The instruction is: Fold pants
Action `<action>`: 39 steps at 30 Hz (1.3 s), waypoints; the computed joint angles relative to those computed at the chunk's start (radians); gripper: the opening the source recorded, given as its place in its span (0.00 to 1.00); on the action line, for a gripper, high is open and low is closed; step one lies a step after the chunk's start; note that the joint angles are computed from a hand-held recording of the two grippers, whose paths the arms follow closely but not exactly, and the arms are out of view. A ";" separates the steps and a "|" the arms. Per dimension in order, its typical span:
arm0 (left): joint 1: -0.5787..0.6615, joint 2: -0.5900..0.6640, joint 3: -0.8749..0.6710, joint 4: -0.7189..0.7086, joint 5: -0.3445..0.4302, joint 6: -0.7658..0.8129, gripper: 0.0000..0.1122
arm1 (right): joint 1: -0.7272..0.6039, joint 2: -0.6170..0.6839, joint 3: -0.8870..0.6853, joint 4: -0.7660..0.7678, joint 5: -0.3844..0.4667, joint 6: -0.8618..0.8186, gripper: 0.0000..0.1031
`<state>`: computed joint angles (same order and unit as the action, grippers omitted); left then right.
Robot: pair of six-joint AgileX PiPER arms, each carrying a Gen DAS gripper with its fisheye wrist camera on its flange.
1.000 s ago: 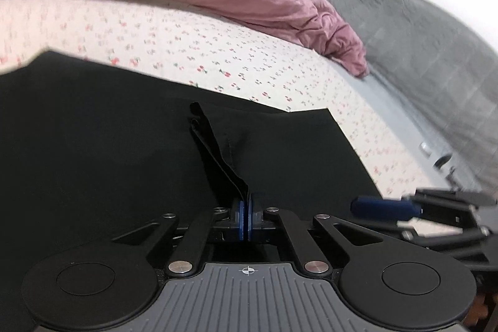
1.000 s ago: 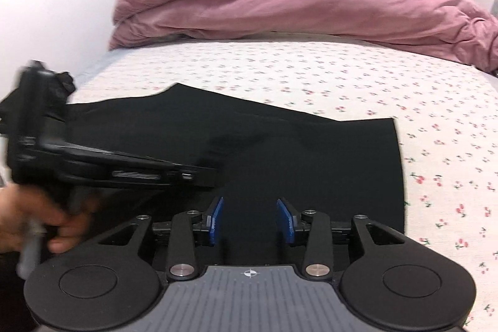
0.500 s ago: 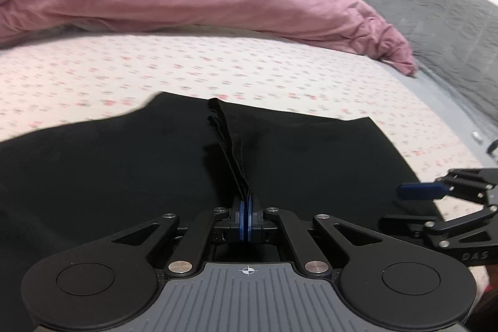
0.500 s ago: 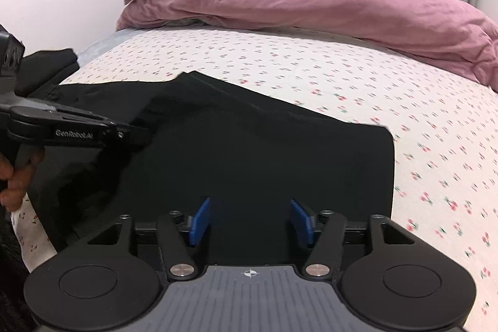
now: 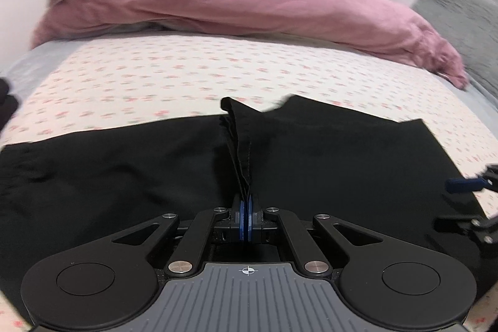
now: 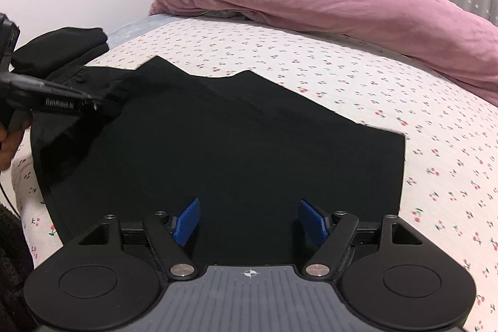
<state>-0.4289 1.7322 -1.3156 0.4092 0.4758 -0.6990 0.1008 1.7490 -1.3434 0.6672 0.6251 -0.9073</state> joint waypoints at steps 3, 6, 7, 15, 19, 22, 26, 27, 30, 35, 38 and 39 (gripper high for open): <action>0.033 -0.030 0.032 0.100 0.024 -0.099 0.00 | 0.014 0.004 -0.004 0.000 0.002 0.001 0.70; 0.080 -0.062 0.069 0.145 0.037 -0.148 0.00 | 0.026 0.009 -0.009 0.008 0.001 -0.002 0.71; 0.089 -0.069 0.078 0.185 0.052 -0.181 0.00 | 0.030 0.012 -0.012 0.010 0.001 -0.003 0.71; 0.159 -0.135 0.156 0.350 0.088 -0.337 0.00 | 0.067 0.029 -0.023 0.008 -0.014 0.008 0.73; 0.147 -0.133 0.163 0.487 0.161 -0.456 0.00 | 0.079 0.035 -0.026 0.006 -0.019 0.010 0.74; 0.148 -0.121 0.159 0.556 0.193 -0.519 0.00 | 0.086 0.036 -0.027 0.002 -0.026 0.017 0.75; 0.142 -0.090 0.144 0.634 0.248 -0.583 0.01 | 0.088 0.039 -0.029 0.013 -0.029 0.012 0.75; 0.138 -0.083 0.143 0.657 0.267 -0.601 0.01 | 0.090 0.039 -0.029 0.015 -0.031 0.010 0.75; 0.140 -0.072 0.150 0.696 0.290 -0.648 0.04 | 0.089 0.040 -0.024 0.027 -0.037 -0.007 0.76; 0.123 -0.108 0.197 0.743 0.277 -0.709 0.25 | 0.083 0.039 -0.023 0.027 -0.037 -0.008 0.79; 0.103 -0.168 0.247 0.779 0.223 -0.789 0.57 | 0.069 0.038 -0.030 0.025 -0.018 0.000 0.82; 0.095 -0.190 0.265 0.791 0.194 -0.810 0.58 | 0.063 0.037 -0.032 0.023 -0.005 0.004 0.83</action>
